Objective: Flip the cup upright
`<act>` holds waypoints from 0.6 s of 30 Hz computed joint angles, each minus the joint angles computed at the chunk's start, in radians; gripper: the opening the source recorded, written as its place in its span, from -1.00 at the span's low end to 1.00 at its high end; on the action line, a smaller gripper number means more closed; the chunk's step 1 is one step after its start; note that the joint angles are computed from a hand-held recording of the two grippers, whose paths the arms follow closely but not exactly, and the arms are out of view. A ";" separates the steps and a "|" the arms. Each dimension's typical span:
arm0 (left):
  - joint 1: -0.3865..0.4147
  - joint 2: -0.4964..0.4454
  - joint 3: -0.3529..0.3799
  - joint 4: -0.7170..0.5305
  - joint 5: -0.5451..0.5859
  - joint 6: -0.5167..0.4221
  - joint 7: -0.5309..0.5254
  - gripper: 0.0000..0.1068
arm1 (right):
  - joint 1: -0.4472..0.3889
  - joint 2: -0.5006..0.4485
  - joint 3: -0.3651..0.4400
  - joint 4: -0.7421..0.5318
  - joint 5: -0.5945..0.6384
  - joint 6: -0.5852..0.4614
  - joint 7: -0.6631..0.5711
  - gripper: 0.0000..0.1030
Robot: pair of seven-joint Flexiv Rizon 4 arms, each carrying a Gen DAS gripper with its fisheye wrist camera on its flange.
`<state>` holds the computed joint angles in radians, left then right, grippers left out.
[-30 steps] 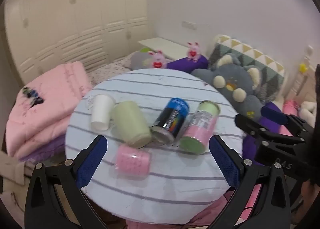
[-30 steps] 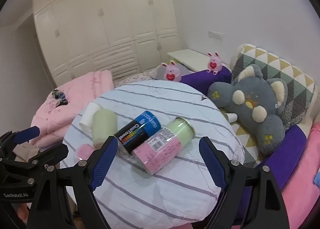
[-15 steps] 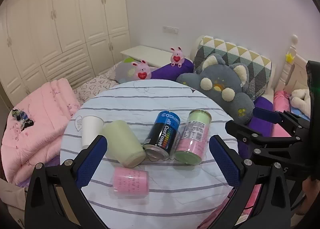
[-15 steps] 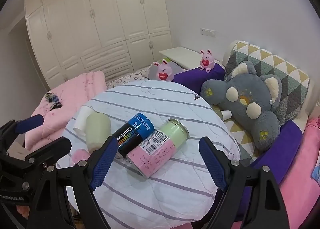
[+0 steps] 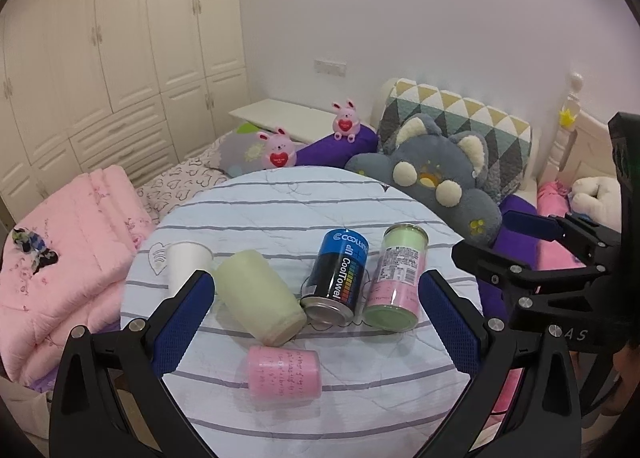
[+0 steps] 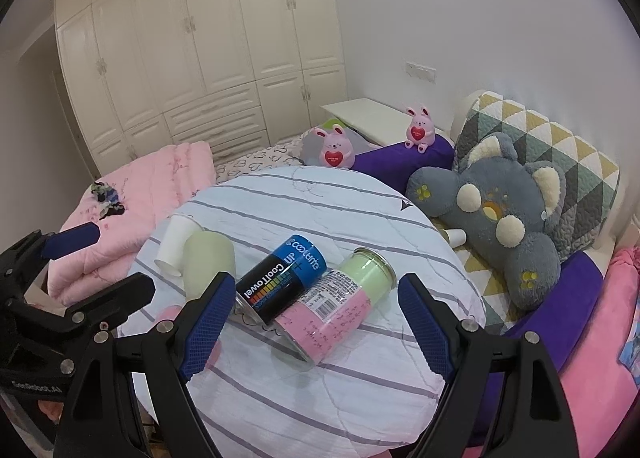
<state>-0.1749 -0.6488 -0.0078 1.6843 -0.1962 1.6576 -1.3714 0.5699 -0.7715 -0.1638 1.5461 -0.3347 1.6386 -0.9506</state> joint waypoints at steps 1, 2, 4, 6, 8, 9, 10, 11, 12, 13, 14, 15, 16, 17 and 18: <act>0.002 0.000 -0.001 -0.001 -0.001 -0.002 0.000 0.93 | 0.006 0.001 -0.006 0.002 0.001 -0.002 0.002 0.64; 0.008 0.001 -0.006 -0.002 -0.001 -0.004 0.002 0.93 | 0.010 0.002 -0.010 0.002 0.000 -0.005 0.004 0.64; 0.014 0.003 -0.012 -0.002 -0.001 -0.007 0.004 0.93 | 0.021 0.003 -0.020 0.003 0.000 -0.007 0.010 0.64; 0.027 0.006 -0.029 0.004 0.000 -0.003 0.010 0.93 | 0.031 0.002 -0.030 0.001 -0.003 -0.012 0.017 0.64; 0.025 0.006 -0.025 0.004 0.000 -0.004 0.010 0.93 | 0.036 0.004 -0.036 0.004 -0.006 -0.013 0.021 0.64; 0.026 0.008 -0.026 0.007 0.000 -0.002 0.011 0.93 | 0.039 0.004 -0.039 0.005 -0.007 -0.013 0.024 0.64; 0.026 0.006 -0.026 0.004 -0.001 -0.004 0.011 0.93 | 0.041 0.004 -0.042 0.006 -0.007 -0.014 0.027 0.64; 0.026 0.006 -0.026 0.004 -0.001 -0.004 0.011 0.93 | 0.046 0.005 -0.046 0.008 -0.008 -0.014 0.030 0.64; 0.028 0.007 -0.028 0.006 -0.002 -0.004 0.011 0.93 | 0.052 0.006 -0.052 0.010 -0.009 -0.013 0.034 0.64; 0.028 0.007 -0.029 0.006 -0.002 -0.004 0.011 0.93 | 0.054 0.006 -0.056 0.011 -0.011 -0.014 0.037 0.64; 0.029 0.008 -0.031 0.008 -0.003 -0.004 0.011 0.93 | 0.055 0.007 -0.058 0.011 -0.012 -0.016 0.039 0.64; 0.031 0.008 -0.032 0.011 -0.003 -0.001 0.011 0.93 | 0.055 0.007 -0.057 0.011 -0.013 -0.018 0.041 0.64; 0.034 0.009 -0.035 0.015 -0.003 0.002 0.011 0.93 | 0.055 0.006 -0.057 0.011 -0.014 -0.018 0.044 0.64; 0.042 0.010 -0.043 0.020 -0.004 0.004 0.013 0.93 | 0.056 0.006 -0.058 0.011 -0.015 -0.020 0.046 0.64; 0.046 0.012 -0.047 0.023 -0.005 0.003 0.013 0.93 | 0.056 0.006 -0.058 0.009 -0.017 -0.024 0.048 0.64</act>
